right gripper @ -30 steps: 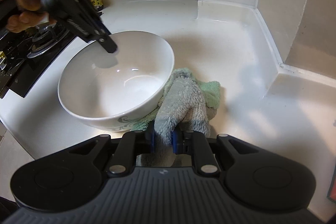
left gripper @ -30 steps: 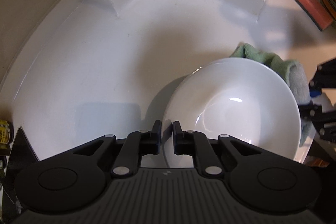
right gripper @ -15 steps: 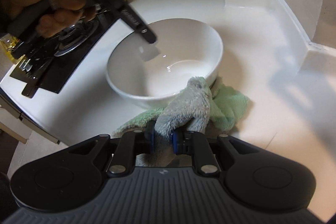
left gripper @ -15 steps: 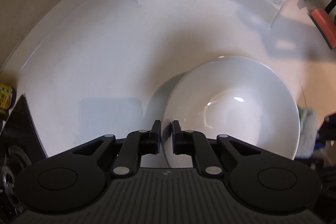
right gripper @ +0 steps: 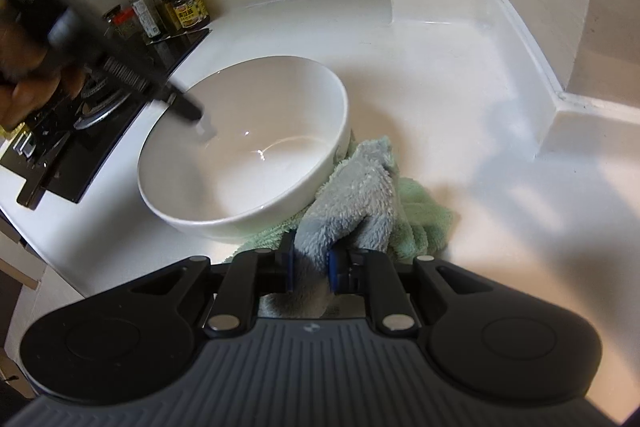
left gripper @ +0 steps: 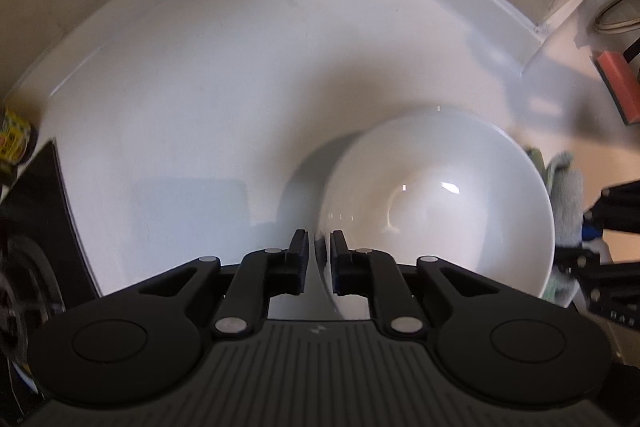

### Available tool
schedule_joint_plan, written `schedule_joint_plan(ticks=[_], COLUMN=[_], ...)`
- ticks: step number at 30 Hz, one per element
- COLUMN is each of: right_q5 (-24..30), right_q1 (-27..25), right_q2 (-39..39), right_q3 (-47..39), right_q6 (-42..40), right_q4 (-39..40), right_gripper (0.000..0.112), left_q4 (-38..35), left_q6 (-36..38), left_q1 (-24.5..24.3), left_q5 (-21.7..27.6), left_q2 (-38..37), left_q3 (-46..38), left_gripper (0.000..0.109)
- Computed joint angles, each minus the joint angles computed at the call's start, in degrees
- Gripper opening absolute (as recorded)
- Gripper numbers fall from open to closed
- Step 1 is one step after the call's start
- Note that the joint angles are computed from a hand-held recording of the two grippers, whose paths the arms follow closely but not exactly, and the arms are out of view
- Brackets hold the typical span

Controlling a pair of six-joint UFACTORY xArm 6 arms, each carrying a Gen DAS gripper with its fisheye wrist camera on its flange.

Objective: Clean bowl
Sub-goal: 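Rub the cloth along the bowl's outer wall with the right gripper while the left gripper holds the rim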

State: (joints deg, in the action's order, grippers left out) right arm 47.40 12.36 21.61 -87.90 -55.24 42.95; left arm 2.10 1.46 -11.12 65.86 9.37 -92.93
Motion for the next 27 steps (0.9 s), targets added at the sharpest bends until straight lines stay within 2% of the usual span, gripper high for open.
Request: schedule_joint_plan(ticks=[4,8,14,19,23,27], right_q5=[-0.2,-0.4,-1.1,0.4,-0.7,-2.7], right_q1=[0.0,-0.1,0.6,0.2,0.0,0.1], right_q2=[-0.9,-1.5,-1.8,1.2,2.8,3.3], right_q3=[1.0,1.9,2.4,-2.3,-4.3,-4.4], right_q6=[-0.6,-0.4,-0.6,0.2,0.7,0.8], right_q4=[-0.1,0.1,-0.6,-2.2,-2.6,-2.6], right_gripper=[0.013,0.013,0.013,0.013,0.013,0.013], left_q4=[0.3,0.6,1.0,1.8,1.3,1.1], left_q6=[3.1,4.3,3.5,0.5,-3.0,-0.2], left_q1=[-0.7,-0.8,-0.9,-0.9,-1.1,-1.3], left_q5=[1.3,1.5,-1.4,-2.0,-1.9,-1.4], left_q2=[3.8,4.3,1.3,-1.9,-5.7,-7.2], left_q3=[-4.2,-4.8,0.0,4.0,8.3,9.7], left_gripper=[0.012,0.011,0.009,0.007,0.009,0.013])
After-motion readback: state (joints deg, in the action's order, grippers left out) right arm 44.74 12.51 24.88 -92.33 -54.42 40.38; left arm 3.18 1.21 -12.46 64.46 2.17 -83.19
